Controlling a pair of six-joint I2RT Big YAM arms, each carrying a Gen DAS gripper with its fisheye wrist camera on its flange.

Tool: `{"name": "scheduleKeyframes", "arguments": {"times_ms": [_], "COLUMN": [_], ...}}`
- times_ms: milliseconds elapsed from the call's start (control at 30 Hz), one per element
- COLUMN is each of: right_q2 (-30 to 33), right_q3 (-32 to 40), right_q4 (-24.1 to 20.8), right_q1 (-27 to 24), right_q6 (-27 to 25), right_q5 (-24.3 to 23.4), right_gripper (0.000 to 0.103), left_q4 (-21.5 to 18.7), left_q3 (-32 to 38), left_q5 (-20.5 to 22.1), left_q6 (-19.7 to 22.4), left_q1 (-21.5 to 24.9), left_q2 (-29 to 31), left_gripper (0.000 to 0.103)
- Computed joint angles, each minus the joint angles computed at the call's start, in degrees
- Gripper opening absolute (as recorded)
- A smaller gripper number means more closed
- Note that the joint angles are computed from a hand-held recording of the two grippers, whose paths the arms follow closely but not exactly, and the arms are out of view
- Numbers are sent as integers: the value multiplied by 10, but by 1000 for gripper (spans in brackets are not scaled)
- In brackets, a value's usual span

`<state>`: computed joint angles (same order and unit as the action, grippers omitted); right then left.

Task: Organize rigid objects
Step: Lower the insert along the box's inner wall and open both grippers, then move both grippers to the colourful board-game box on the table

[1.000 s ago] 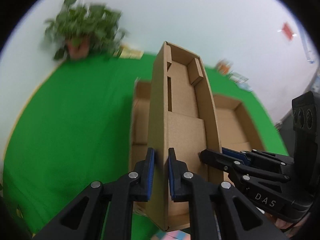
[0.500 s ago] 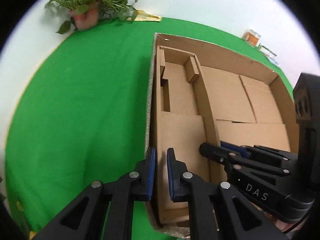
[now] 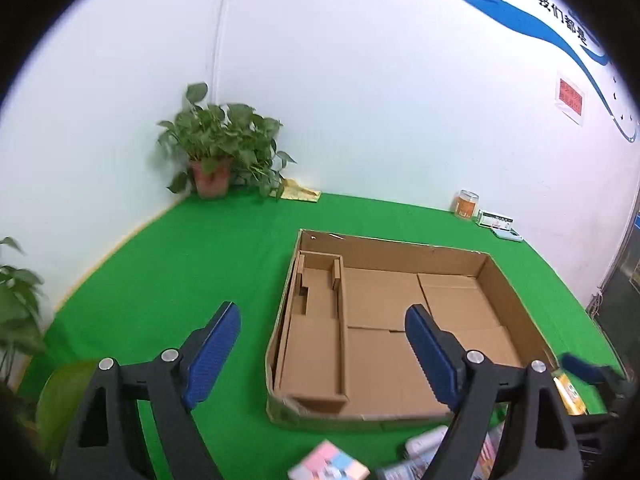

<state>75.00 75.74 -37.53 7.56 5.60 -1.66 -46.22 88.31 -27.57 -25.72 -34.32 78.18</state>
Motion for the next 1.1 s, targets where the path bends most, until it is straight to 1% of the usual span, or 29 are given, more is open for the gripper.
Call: {"name": "scheduleKeyframes", "arguments": {"times_ms": [33,67,100,133,167,200,233,267,300,333,367,400,433,467,500,533,567,600,633,667,700,733,767,800,833,867,900,933,1100], "right_q2": [-34,-67,-92,-112,-137,-169,-201,-230,-248,-269,-287,-299,-309,-329,-332,-340,-343,-346,-350,-348,-348,-347,-343,-339,-334,-332,-332,-334,-332], "right_q3": [-29,-55,-76,-90,-107,-134,-156,-173,-184,-197,-209,-220,-228,-234,-236,-238,-240,-242,-244,-245,-246,-243,-241,-239,-236,-235,-234,-236,-239], "right_q4": [6,2,3,0,-3,2,2,-5,-10,-16,-13,-9,-13,-33,-39,-51,-54,-56,-58,-58,-59,-62,-64,-67,-69,-71,-74,-72,-69], "right_q1": [-17,-38,-56,-73,-86,-100,-119,-137,-150,-163,-172,-179,-183,-204,-207,-211,-201,-187,-175,-154,-138,-126,-116,-109,-105,-102,-99,-95,-87], "right_q6": [-9,-8,-5,-13,-28,-45,-61,-73,-83,-90,-90,-90,-93,-106,-110,-117,-119,-120,-123,-120,-120,-121,-124,-125,-131,-132,-134,-137,-157], "right_q5": [5,-6,-32,-52,-51,-47,-58,-82,-96,-104,-110,-109,-108,-128,-137,-150,-145,-135,-127,-111,-94,-77,-64,-59,-67,-71,-73,-73,-98], "right_gripper": [98,98,95,79,66,46,42,43,62,100,101,102,103,103,103,102,102,102,102,102,97,83,77,76,78,80,90,99,101], "left_q4": [-2,-10,-18,-26,-19,-15,-3,16,18,16,26,46,50,36,19,13,7,-9,-44,-65,-59,-46,-42,-48,-50,-24,-3,0,5], "left_q3": [-11,-17,-18,-23,-40,-46,-58,-74,-81,-85,-93,-106,-111,-107,-104,-108,-113,-111,-102,-102,-112,-124,-130,-131,-133,-148,-160,-162,-169], "left_q5": [-7,14,36,58,40,26,22,32,30,14,-5,-23,-37,-30,-16,-6,-6,-12,-15,-3,5,16,16,12,5,-4,-2,12,80], "left_q6": [-17,-24,-24,-28,-31,-28,-27,-32,-36,-38,-39,-37,-34,-31,-36,-45,-51,-52,-53,-60,-65,-69,-71,-74,-82,-86,-86,-90,-123], "left_q1": [-12,-17,-19,-23,-40,-49,-59,-69,-79,-89,-96,-103,-110,-110,-107,-107,-113,-119,-122,-120,-123,-124,-129,-135,-140,-146,-147,-146,-126], "left_q2": [-11,-18,-19,-23,-35,-39,-47,-61,-70,-77,-84,-95,-103,-108,-113,-121,-129,-129,-121,-119,-125,-131,-133,-130,-129,-136,-143,-144,-137], "left_gripper": [78,30,0,4,4,4,4,15,33,86,102,102,102,102,102,98,58,29,0,0,0,5,29,52,93,98,98,98,98]}}
